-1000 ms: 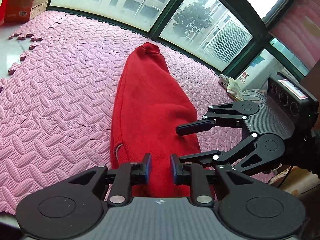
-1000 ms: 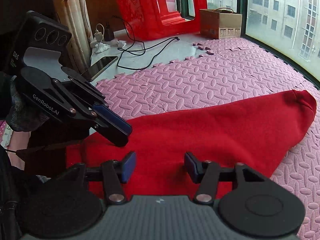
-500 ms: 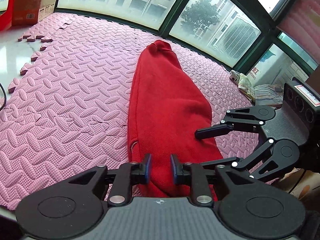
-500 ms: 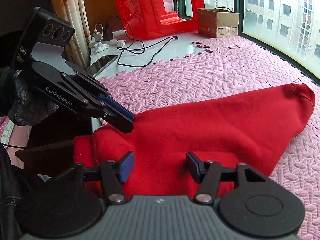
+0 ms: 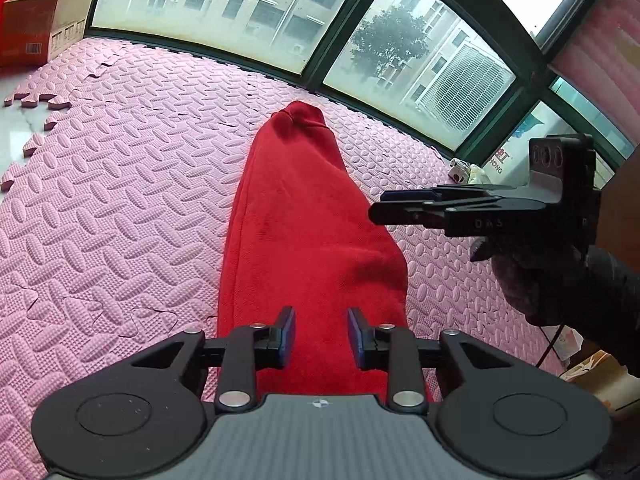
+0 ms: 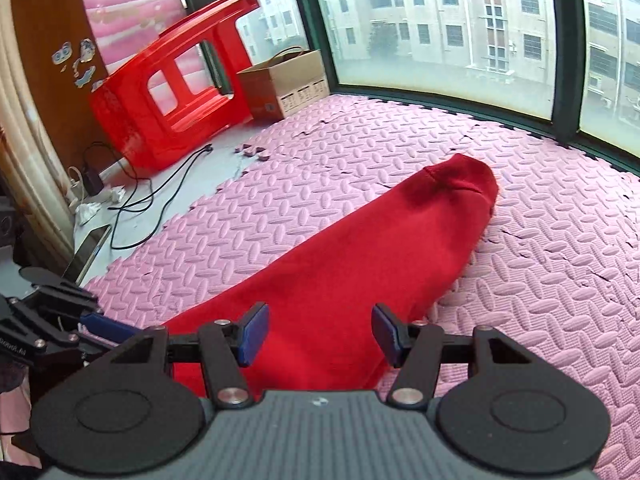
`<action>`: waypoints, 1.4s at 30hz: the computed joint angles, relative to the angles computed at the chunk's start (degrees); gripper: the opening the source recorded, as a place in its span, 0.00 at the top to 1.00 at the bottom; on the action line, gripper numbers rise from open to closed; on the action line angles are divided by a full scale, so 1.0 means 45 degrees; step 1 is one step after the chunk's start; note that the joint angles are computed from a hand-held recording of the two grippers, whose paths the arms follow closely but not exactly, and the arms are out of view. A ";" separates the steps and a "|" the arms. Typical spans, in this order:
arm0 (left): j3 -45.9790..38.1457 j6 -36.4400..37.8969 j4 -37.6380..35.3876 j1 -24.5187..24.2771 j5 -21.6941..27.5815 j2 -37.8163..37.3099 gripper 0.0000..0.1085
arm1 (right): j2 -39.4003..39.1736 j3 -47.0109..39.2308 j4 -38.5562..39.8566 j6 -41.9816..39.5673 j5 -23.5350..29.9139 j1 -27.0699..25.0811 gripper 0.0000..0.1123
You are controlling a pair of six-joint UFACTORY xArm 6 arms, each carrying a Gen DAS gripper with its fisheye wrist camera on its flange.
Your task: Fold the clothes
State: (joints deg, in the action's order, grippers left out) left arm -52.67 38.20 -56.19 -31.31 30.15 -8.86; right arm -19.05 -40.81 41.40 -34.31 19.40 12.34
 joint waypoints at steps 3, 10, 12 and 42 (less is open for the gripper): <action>-0.0482 -0.0153 0.0288 -0.0083 0.0152 0.0449 0.71 | 0.1201 -0.0647 -0.0356 0.0409 -0.0675 -0.0457 0.49; -0.1517 -0.0323 0.0868 -0.0308 0.0469 0.1417 0.71 | 0.3494 -0.1830 -0.1774 0.1668 -0.1722 -0.1218 0.50; -0.1813 -0.0367 0.1061 -0.0349 0.0604 0.1677 0.71 | 0.3964 -0.2264 -0.1366 0.1554 -0.1817 -0.1331 0.50; -0.4744 -0.1383 0.2724 -0.0800 0.0576 0.4217 0.43 | 0.6933 -0.5697 0.4198 -0.1475 -0.1023 -0.1404 0.81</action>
